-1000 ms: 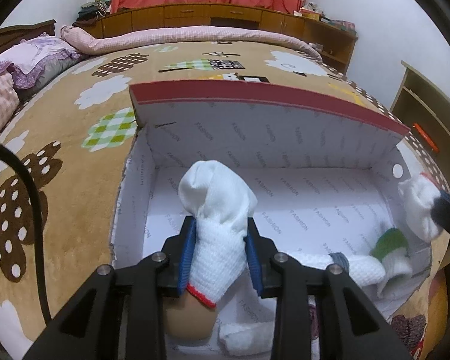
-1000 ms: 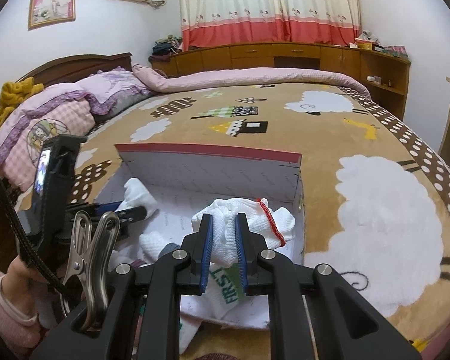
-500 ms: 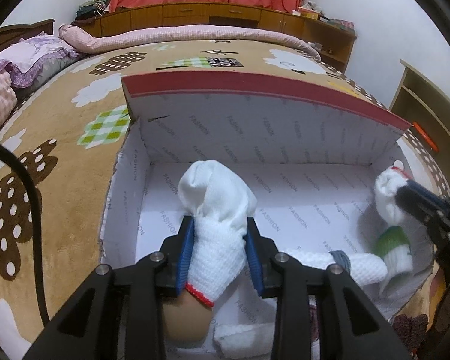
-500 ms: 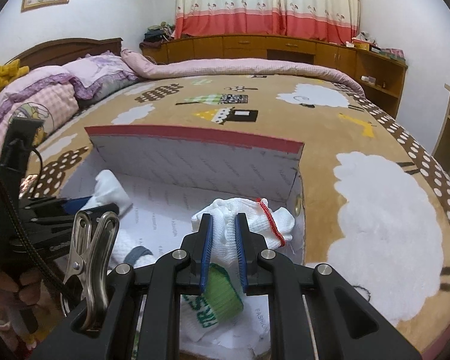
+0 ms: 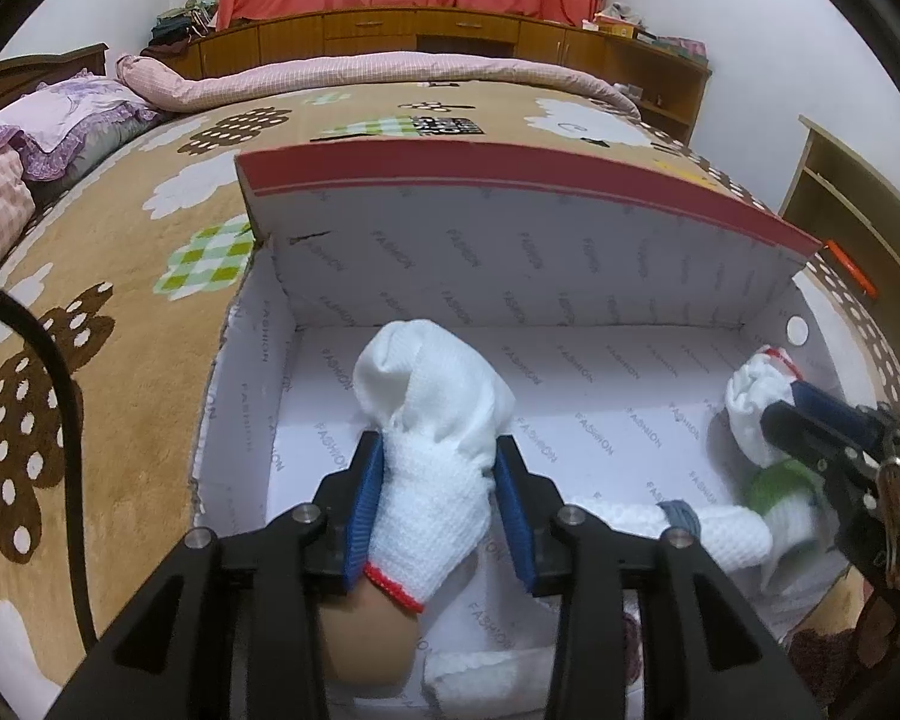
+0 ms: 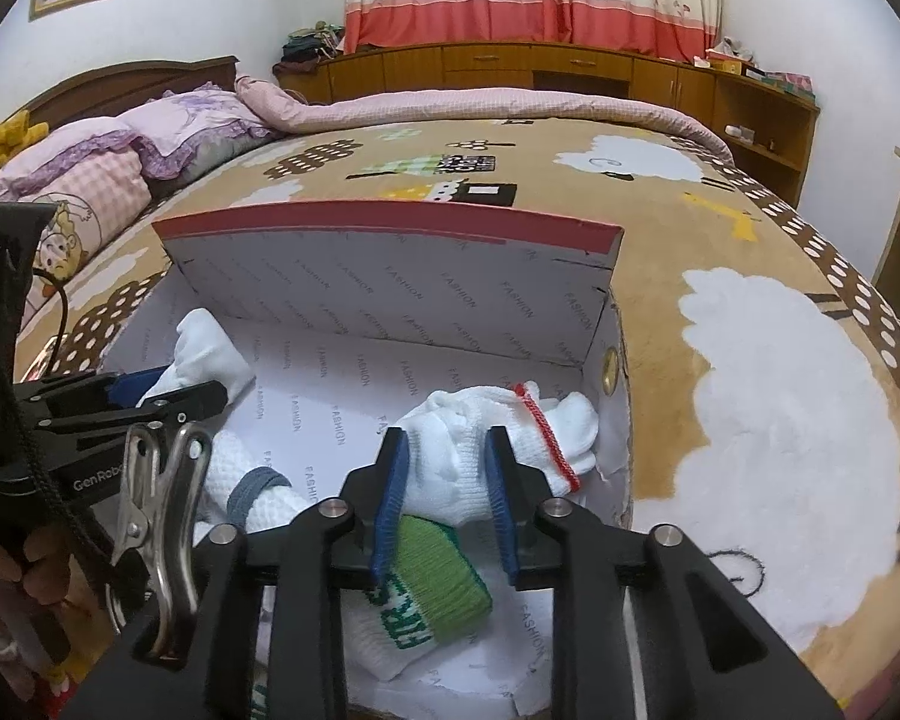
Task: Organize soft objects
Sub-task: 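Open both grippers to release the white cloth and white socks in the box, then withdraw both grippers from the shoebox toward the remaining pile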
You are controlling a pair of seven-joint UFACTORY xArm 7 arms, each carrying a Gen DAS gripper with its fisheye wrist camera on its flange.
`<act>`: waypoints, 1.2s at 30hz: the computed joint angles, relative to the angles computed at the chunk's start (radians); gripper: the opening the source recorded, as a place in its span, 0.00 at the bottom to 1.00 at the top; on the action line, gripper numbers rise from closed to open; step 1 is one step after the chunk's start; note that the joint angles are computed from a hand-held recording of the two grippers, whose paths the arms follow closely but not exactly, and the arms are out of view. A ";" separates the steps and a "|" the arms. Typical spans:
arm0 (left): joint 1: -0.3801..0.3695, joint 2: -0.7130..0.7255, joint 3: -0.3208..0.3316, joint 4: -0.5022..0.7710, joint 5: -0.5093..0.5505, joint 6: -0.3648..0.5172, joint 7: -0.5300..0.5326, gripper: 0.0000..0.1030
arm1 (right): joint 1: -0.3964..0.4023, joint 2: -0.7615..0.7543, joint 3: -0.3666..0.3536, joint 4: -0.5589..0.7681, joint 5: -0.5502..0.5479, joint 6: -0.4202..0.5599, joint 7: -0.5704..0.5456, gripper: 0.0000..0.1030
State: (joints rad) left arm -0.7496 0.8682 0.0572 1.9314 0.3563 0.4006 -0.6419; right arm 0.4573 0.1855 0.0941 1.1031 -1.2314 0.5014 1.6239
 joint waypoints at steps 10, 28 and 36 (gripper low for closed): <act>-0.019 -0.034 0.002 -0.033 0.013 0.017 0.013 0.59 | 0.004 -0.036 0.015 -0.013 -0.002 0.027 0.003 0.49; -0.037 -0.219 0.009 -0.245 0.116 -0.051 -0.093 0.60 | -0.015 -0.145 0.082 -0.087 -0.050 0.046 0.076 0.61; -0.047 -0.305 0.012 -0.349 0.167 -0.085 -0.160 0.60 | -0.023 -0.190 0.113 -0.126 -0.048 0.047 0.101 0.61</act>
State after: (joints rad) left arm -0.7962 0.5633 0.0694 1.5824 0.5235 0.3156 -0.8021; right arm 0.4341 -0.0043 0.2075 0.9775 -1.2799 0.5481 1.7253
